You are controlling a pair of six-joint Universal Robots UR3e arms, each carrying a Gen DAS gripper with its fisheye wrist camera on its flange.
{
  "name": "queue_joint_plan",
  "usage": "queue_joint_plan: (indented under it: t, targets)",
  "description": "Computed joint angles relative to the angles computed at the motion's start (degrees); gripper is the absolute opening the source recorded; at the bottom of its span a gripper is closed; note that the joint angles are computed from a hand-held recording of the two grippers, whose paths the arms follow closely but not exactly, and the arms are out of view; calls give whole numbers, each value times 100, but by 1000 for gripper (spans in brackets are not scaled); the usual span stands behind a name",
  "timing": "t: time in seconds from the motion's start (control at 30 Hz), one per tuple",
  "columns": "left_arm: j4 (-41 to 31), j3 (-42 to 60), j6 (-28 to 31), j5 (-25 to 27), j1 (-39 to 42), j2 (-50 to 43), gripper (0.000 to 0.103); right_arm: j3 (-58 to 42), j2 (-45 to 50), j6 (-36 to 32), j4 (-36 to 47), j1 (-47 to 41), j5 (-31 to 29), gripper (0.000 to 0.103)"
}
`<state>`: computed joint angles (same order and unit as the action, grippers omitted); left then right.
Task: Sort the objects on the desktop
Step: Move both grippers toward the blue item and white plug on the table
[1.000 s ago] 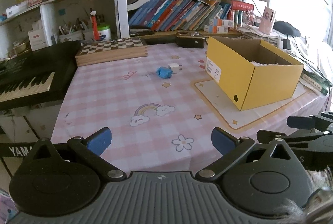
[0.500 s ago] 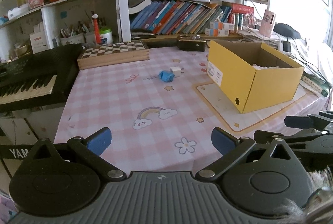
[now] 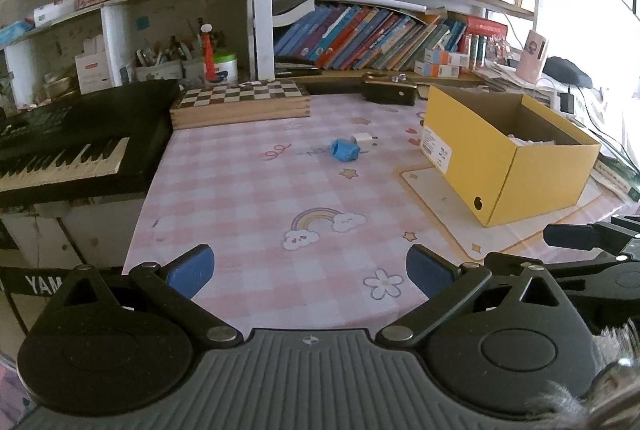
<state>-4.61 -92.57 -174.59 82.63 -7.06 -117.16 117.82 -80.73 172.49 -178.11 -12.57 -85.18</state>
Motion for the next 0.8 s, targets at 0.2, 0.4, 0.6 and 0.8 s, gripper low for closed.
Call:
queue_joint_plan:
  t: [0.2, 0.4, 0.6, 0.8]
  targets:
    - [-155, 245, -113, -21, 64, -182, 103, -367, 305, -66, 124, 79, 50, 70]
    - [-386, 852, -251, 19, 101, -587, 103, -1018, 814, -168, 321, 101, 166, 70]
    - [-959, 2233, -326, 107, 89, -1379, 103, -2194, 1584, -280, 791, 107, 329, 70]
    - [-1913, 4268, -369, 165, 32, -2478, 103, -3619, 2428, -281, 1316, 64, 381, 70]
